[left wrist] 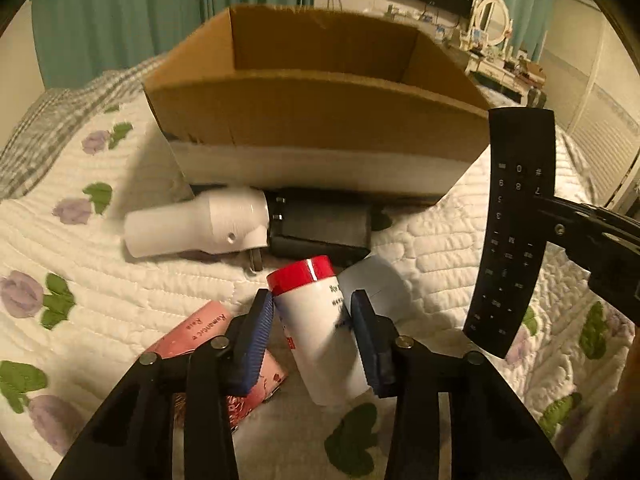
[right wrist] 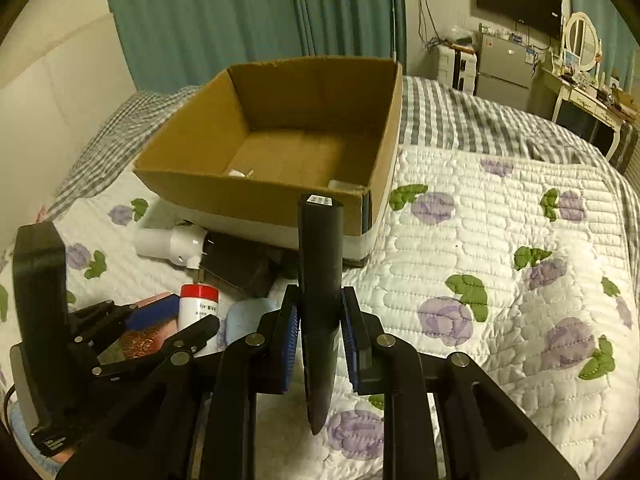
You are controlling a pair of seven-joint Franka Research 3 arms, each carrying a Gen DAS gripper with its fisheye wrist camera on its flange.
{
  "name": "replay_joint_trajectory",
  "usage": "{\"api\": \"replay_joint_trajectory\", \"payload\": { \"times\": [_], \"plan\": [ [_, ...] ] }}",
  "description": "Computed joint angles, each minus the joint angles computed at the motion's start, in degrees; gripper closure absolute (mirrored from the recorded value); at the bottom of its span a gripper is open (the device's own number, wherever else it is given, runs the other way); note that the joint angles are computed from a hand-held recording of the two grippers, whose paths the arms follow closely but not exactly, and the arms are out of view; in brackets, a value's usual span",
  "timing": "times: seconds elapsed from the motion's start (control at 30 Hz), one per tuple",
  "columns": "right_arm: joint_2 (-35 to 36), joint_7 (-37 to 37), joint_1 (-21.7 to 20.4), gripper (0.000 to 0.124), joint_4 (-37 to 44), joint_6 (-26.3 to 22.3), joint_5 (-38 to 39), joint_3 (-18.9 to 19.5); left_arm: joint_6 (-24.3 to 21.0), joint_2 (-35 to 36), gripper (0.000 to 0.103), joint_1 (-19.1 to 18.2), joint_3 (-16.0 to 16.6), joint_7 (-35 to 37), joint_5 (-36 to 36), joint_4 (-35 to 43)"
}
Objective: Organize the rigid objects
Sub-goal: 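Grasp the black hair dryer with the right tool while the left grasps the red-capped bottle, then place the hair dryer and red-capped bottle into the box with both tools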
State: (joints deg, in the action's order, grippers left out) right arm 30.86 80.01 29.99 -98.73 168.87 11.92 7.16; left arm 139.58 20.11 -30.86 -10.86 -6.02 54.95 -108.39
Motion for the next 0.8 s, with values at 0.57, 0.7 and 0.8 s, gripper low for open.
{"api": "replay_joint_trajectory", "payload": {
  "times": [0.57, 0.7, 0.8],
  "plan": [
    [-11.4, 5.8, 5.1, 0.105, -4.7, 5.1, -5.7, -4.5, -5.5, -14.4, 0.071, 2.9, -3.7, -4.9, 15.6, -4.3],
    [-8.9, 7.1, 5.7, 0.105, 2.6, 2.4, -9.2, -5.5, -6.5, -13.9, 0.071, 4.7, -3.9, -0.1, 16.1, -0.9],
    [-5.2, 6.7, 4.7, 0.105, 9.5, 0.0, -9.8, -4.9, -4.6, -12.3, 0.072, 6.3, -3.0, 2.9, 16.0, 1.9]
  ]
}}
